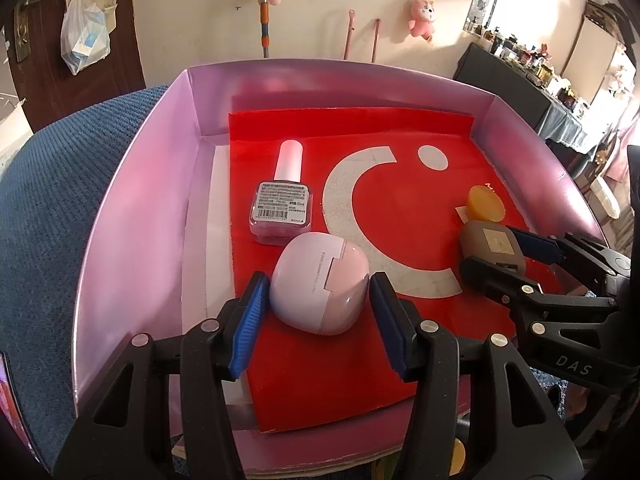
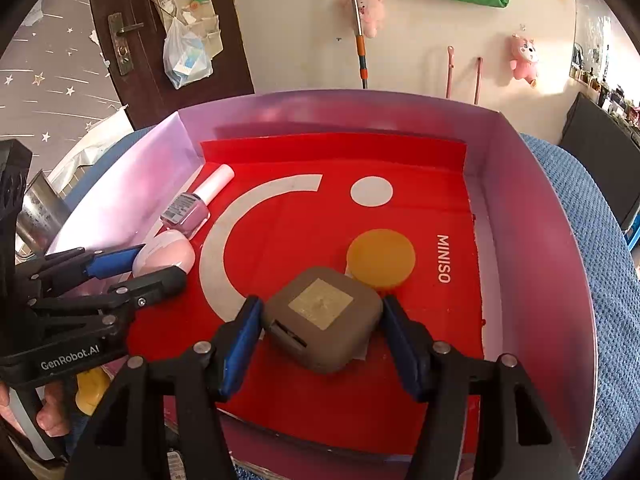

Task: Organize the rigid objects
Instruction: 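Lower and release earbud case with left gripper while right gripper releases brown case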

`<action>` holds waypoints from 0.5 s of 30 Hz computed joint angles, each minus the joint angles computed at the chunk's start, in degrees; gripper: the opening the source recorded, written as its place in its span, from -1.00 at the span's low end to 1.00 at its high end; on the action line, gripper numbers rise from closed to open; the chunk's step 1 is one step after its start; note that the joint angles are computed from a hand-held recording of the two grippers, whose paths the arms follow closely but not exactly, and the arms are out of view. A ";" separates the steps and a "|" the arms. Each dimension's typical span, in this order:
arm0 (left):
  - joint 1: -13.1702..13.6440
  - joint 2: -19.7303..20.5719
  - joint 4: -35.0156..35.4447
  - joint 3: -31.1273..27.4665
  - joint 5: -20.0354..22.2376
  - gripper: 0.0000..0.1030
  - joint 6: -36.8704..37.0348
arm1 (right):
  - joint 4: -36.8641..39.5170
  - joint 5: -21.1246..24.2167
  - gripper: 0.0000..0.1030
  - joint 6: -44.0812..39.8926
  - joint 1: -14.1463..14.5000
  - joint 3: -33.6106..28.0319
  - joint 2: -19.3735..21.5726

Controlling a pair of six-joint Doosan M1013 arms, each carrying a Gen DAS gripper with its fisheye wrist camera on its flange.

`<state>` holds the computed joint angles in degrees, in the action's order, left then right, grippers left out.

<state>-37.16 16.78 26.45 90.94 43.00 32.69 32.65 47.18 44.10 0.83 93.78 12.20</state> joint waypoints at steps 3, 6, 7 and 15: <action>-0.45 -0.27 1.77 0.11 0.32 0.04 -1.12 | 0.39 0.41 0.23 -0.07 -0.17 0.07 -0.16; -0.74 -0.55 2.33 0.23 -0.02 0.17 -1.21 | 1.43 0.06 0.27 -0.96 -0.36 0.53 -0.62; -0.95 -0.57 2.83 0.17 0.23 0.21 -1.40 | 1.57 -0.21 0.28 -1.22 -0.39 0.68 -0.84; -2.50 -1.19 7.36 0.19 2.12 0.34 -3.66 | 2.73 -1.01 0.40 -2.90 -0.79 1.78 -2.04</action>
